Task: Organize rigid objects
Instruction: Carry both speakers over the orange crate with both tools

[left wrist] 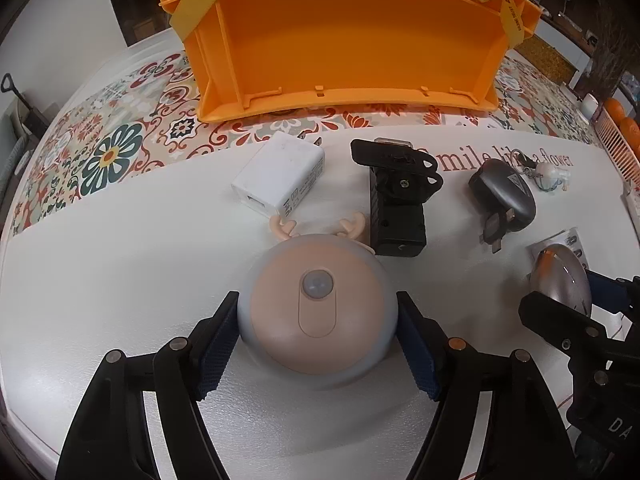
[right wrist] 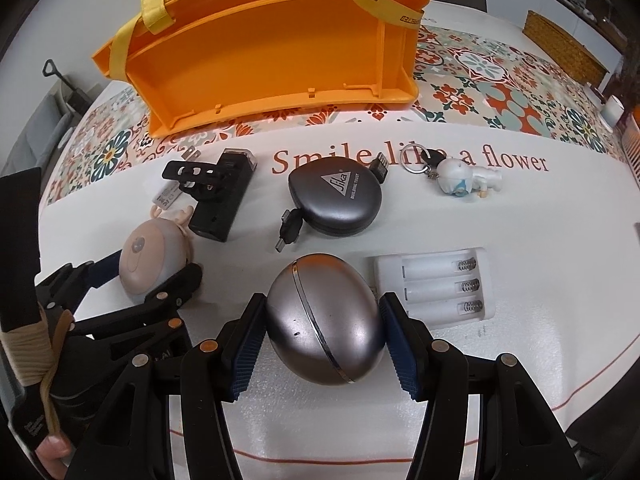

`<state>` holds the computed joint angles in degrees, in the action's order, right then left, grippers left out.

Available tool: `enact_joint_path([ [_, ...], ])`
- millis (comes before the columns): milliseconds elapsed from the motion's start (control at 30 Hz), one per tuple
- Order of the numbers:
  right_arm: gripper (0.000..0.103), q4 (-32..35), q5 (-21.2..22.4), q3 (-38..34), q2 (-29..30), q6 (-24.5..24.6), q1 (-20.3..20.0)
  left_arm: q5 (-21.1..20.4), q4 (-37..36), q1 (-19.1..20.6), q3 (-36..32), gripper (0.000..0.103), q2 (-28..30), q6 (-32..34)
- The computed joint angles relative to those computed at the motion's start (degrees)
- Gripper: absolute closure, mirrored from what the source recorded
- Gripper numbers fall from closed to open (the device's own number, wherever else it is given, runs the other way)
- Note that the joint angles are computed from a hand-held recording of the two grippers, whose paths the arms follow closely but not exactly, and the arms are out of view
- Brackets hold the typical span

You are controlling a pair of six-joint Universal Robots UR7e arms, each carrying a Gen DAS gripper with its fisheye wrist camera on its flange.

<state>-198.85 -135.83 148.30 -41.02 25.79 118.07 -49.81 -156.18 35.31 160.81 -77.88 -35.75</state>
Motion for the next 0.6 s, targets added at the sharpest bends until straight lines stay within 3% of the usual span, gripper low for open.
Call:
enact_joint_path([
  [233,0.045,2.2,-0.4,-0.3,-0.6,1.4,0.9,0.2,3.5,-1.5,0.5,0.029,-3.6,-1.2],
  [600,0.046,10.1,-1.2,-2.0,-6.5,5.6,5.2,0.4,20.5,-5.0,-2.2,0.029,-18.8,-3.6],
])
